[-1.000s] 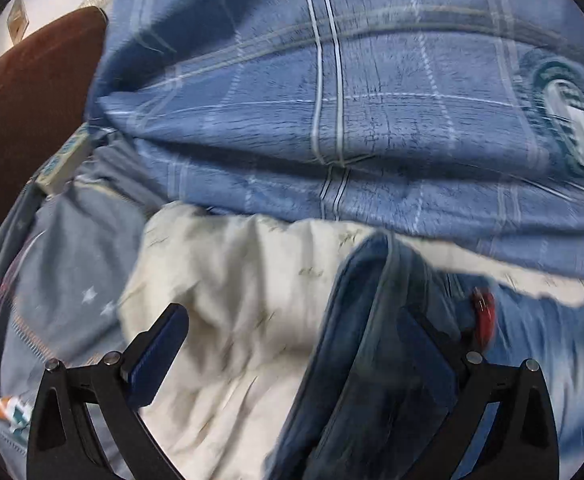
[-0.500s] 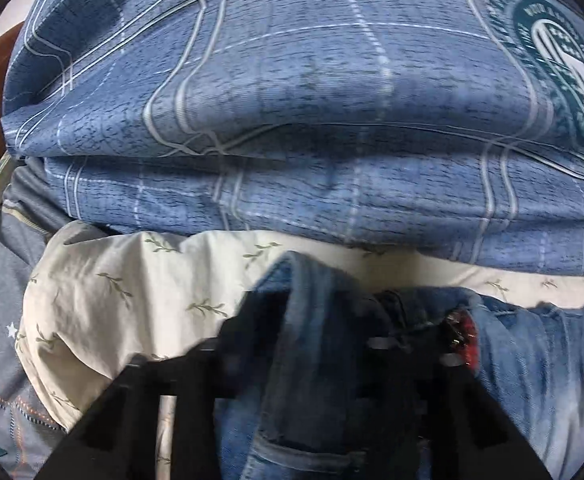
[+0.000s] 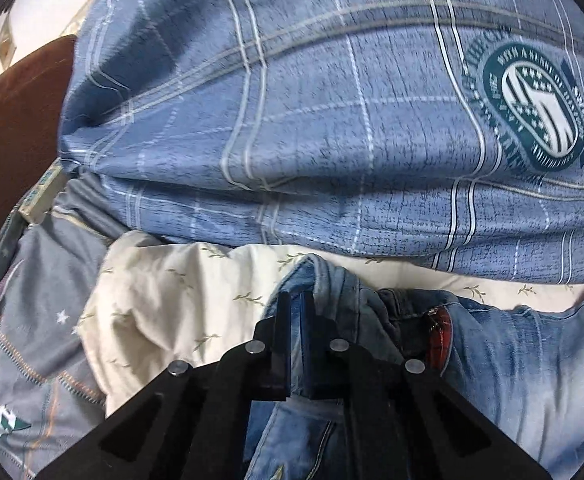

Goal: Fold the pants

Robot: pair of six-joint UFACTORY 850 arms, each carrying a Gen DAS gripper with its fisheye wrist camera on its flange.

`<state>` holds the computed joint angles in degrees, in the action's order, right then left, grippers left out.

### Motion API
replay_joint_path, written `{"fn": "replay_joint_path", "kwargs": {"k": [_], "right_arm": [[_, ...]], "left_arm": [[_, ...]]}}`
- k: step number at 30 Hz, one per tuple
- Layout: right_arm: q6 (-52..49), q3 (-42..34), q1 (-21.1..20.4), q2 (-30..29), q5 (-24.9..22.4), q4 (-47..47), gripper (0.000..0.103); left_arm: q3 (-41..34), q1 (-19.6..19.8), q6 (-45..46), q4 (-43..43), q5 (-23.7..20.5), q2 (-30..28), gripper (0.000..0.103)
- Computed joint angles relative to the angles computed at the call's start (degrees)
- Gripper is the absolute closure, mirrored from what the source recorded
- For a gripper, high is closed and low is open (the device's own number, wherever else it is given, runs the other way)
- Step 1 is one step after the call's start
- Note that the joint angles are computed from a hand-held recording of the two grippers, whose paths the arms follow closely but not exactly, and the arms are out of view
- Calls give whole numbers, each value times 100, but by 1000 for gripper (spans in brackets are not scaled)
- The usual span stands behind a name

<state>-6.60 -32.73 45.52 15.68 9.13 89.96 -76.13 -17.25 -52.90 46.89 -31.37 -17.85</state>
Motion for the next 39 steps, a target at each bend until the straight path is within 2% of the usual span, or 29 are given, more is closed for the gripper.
{"fn": "replay_joint_path", "kwargs": {"k": [2, 3, 5, 6, 8, 9, 10, 11, 12, 13, 14, 15, 18, 19, 20, 21, 22, 23, 24, 26, 27, 28, 30, 31, 35, 36, 37, 39], "right_arm": [[-1199, -189, 102, -262, 317, 1199, 79], [-1799, -266, 225, -345, 716, 1799, 79], [-2998, -535, 577, -385, 1915, 2870, 80], [-3598, -783, 777, -481, 2515, 3102, 80], [-4797, -1291, 982, -839, 3394, 3635, 80], [-5397, -1482, 1021, -1143, 3632, 3685, 80], [-5961, -1594, 969, -1336, 3630, 3955, 80], [-6286, -1543, 853, -1413, 3388, 4390, 79], [-6370, -1353, 651, -1251, 2907, 4877, 78], [-6215, -1078, 413, -848, 2308, 5125, 72], [-5820, -827, 274, -489, 1949, 5291, 68], [-5638, -689, 204, -256, 1830, 5330, 69], [-4426, -510, 278, 464, 2295, 4243, 67], [-4267, -470, 218, 606, 2245, 4010, 62], [-4348, -531, 95, 634, 2183, 3923, 42], [-4669, -768, -134, 441, 2189, 3848, 33], [-4847, -928, -196, 301, 2307, 3752, 28], [-5076, -1162, -322, 57, 2336, 3641, 28], [-5157, -1310, -477, -153, 2154, 3463, 28], [-5403, -1649, -700, -566, 1944, 3454, 28], [-5642, -1913, -823, -906, 1800, 3515, 28], [-5845, -2119, -926, -1172, 1664, 3595, 29], [-6318, -2444, -1115, -1609, 1472, 3792, 30], [-6559, -2574, -1171, -1773, 1450, 3914, 30], [-7300, -3011, -1436, -2350, 1310, 4221, 30], [-7406, -3055, -1493, -2406, 1329, 4264, 30], [-7506, -3112, -1554, -2467, 1304, 4316, 30], [-8048, -3257, -1731, -2603, 1132, 4681, 30]], "left_arm": [[2, -51, -56, 17, -96, 98, 99], [27, -73, -95, 34, -107, 159, 99], [53, -60, -39, 28, -73, 258, 99], [99, -54, -34, 54, -51, 327, 99], [152, 43, -32, 151, 91, 324, 99], [148, 114, 77, 86, 145, 300, 99], [130, 170, 273, -88, 176, 282, 99], [86, 336, 548, -267, 306, 199, 99], [125, 367, 618, -315, 339, 202, 99], [125, 415, 763, -388, 363, 189, 99], [102, 478, 833, -382, 410, 131, 99], [71, 520, 891, -371, 409, 98, 99], [-29, 692, 1256, -752, 606, 58, 99], [-94, 788, 1505, -1075, 719, 44, 99], [-159, 849, 1687, -1352, 748, 12, 99], [-265, 942, 2055, -1868, 756, -47, 96], [-336, 1010, 2360, -2302, 770, -97, 93], [-387, 1062, 2595, -2647, 764, -135, 92], [-445, 1097, 2752, -2868, 724, -184, 87], [-509, 1079, 2886, -2951, 644, -261, 77], [-533, 1049, 2885, -2893, 616, -299, 67], [-570, 1012, 2921, -2863, 596, -349, 51], [-639, 940, 2887, -2782, 618, -452, 34], [-673, 879, 2762, -2624, 606, -502, 30], [-1155, 700, 2750, -2473, 240, -1021, 30], [-1272, 680, 2808, -2531, 168, -1141, 37], [-1375, 659, 2833, -2556, 151, -1259, 58], [-1553, 640, 3045, -2753, 66, -1432, 81]]}}
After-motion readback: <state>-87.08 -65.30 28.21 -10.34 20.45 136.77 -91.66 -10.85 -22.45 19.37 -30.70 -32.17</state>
